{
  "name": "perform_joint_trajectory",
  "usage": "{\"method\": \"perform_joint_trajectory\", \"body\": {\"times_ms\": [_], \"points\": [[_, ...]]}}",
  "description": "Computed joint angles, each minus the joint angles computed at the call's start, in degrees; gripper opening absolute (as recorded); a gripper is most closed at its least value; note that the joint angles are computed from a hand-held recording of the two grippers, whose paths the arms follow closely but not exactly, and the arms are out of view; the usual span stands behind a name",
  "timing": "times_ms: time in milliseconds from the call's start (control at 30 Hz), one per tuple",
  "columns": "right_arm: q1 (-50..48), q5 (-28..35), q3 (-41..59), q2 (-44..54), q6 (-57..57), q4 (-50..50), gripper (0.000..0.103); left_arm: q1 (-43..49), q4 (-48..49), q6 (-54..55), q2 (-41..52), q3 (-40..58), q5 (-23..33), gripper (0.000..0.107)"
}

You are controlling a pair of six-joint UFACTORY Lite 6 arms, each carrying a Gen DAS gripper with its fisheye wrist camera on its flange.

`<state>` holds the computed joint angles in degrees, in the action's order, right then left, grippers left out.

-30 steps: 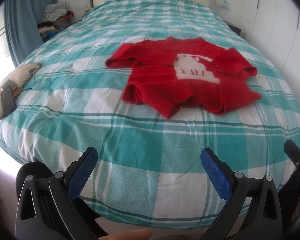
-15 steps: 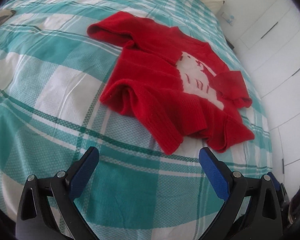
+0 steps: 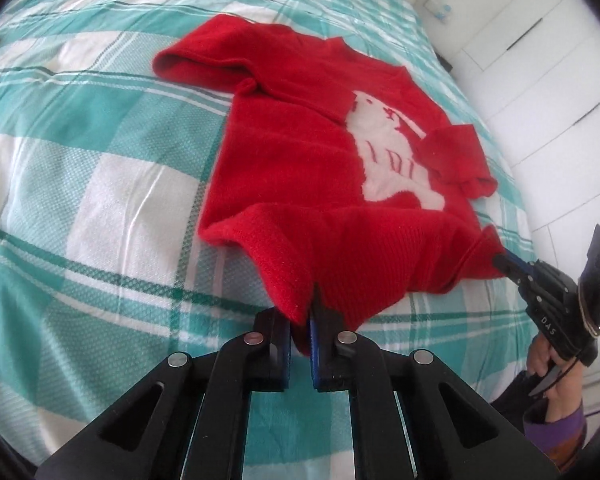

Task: Fold small clothes
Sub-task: 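Grasp the sweater hem with both grippers and pull it straight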

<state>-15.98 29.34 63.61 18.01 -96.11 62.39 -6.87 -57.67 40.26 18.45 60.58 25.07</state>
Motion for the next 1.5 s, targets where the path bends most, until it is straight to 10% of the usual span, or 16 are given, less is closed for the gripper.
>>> {"method": "perform_joint_trajectory", "body": {"times_ms": [100,233,367,533,700,767,800,1067,1500], "points": [[-9.2,10.6,-7.6,-9.4,-4.6,-1.3,0.006,2.9,1.9,2.9,-7.4,-6.9,3.8,0.005],[-15.8,10.1,-16.3,-14.6,-5.9,-6.4,0.008,2.0,3.8,3.2,-8.4,-10.5,3.1,0.006],[-21.0,8.9,-22.5,-15.9,-9.0,-4.9,0.064,0.9,1.0,5.4,-8.7,-13.1,0.3,0.008],[-28.7,24.0,-23.3,-12.2,-5.1,-3.7,0.067,1.8,-3.6,9.6,-9.4,-14.5,0.7,0.015],[-23.6,21.6,-20.9,0.0,3.2,5.2,0.072,-1.4,-0.5,5.8,-7.7,-13.2,-2.9,0.007],[-23.0,21.8,-20.9,-0.4,2.8,7.7,0.05,-1.1,0.9,4.4,-8.4,-13.6,-2.8,0.005],[-22.6,20.7,-20.6,-1.6,3.9,6.4,0.003,-0.6,1.5,3.8,-9.3,-14.2,-2.7,0.005],[-30.7,20.1,-22.2,-14.3,11.7,-7.1,0.003,-2.1,9.4,-3.3,-18.1,-21.4,-3.8,0.003],[-26.3,4.8,-26.9,-8.7,-0.6,2.6,0.002,-4.2,4.5,2.2,-16.1,-24.3,-10.7,0.009]]}}
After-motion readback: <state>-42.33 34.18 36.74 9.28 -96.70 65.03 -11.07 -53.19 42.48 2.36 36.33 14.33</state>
